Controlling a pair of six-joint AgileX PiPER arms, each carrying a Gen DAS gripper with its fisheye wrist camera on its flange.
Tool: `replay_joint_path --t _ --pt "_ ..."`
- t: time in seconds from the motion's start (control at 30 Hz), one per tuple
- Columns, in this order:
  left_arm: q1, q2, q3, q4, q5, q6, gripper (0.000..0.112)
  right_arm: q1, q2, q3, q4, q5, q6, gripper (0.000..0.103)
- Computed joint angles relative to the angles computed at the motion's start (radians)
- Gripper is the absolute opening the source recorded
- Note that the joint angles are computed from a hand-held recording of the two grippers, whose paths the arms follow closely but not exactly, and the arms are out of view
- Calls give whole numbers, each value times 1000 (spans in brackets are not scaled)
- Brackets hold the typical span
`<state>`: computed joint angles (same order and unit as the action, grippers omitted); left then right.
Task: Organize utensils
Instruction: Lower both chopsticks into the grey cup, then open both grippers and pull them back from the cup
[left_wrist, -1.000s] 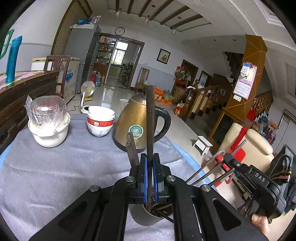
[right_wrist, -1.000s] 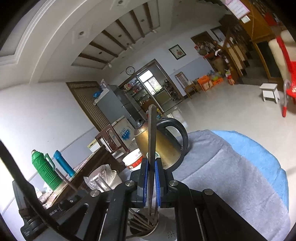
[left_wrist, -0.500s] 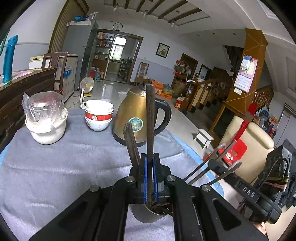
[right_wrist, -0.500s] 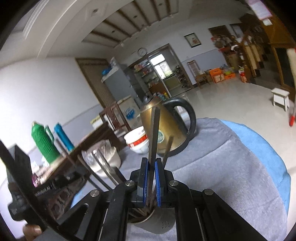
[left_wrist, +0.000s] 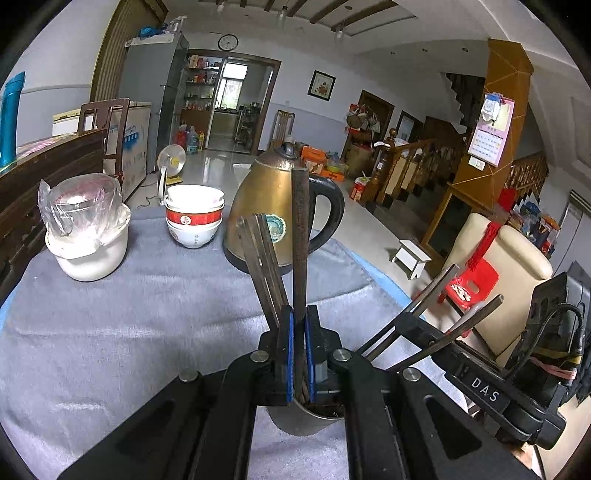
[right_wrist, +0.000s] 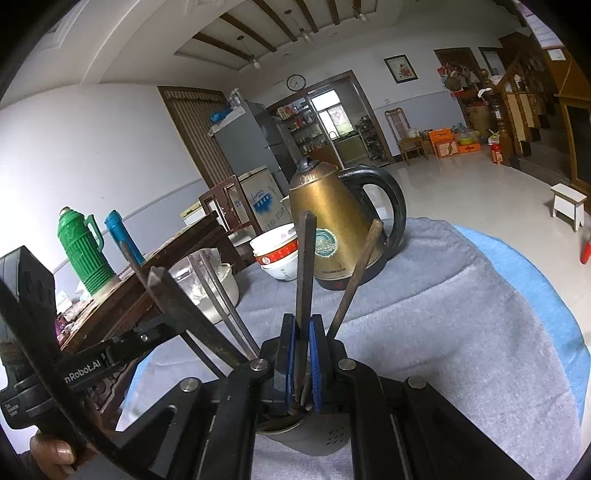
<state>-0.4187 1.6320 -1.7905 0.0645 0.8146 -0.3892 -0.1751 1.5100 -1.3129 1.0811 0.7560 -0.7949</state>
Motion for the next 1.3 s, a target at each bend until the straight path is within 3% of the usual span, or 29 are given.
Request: replay_joint_path --t 0.67,0.73,0.8,0.83,0.87,0.93,0.97,1.0,1.3 --pt "6 22 -28 -36 60 24 6 9 6 -31 -69 4 48 11" --pt "7 15 -25 -32 59 16 15 9 5 -35 -86 3 65 11" --pt "7 11 -32 -22 67 2 43 11 -1 -37 -111 -3 89 11" --pt "10 1 -24 -24 58 1 46 14 -5 -38 -130 -13 105 11" --pt "9 -10 -17 -16 52 -5 49 15 -9 -38 -142 -19 116 17" --pt "10 -22 -16 -6 55 -13 53 10 -20 -39 -160 -28 136 39" --pt "13 -31 -10 -8 52 -13 54 4 -28 -36 -164 -36 147 68" --pt "19 -41 -5 -10 50 -13 55 -5 -42 -25 -152 -50 144 80" --pt "58 -148 87 31 44 -42 77 -108 -154 15 -191 -103 229 80"
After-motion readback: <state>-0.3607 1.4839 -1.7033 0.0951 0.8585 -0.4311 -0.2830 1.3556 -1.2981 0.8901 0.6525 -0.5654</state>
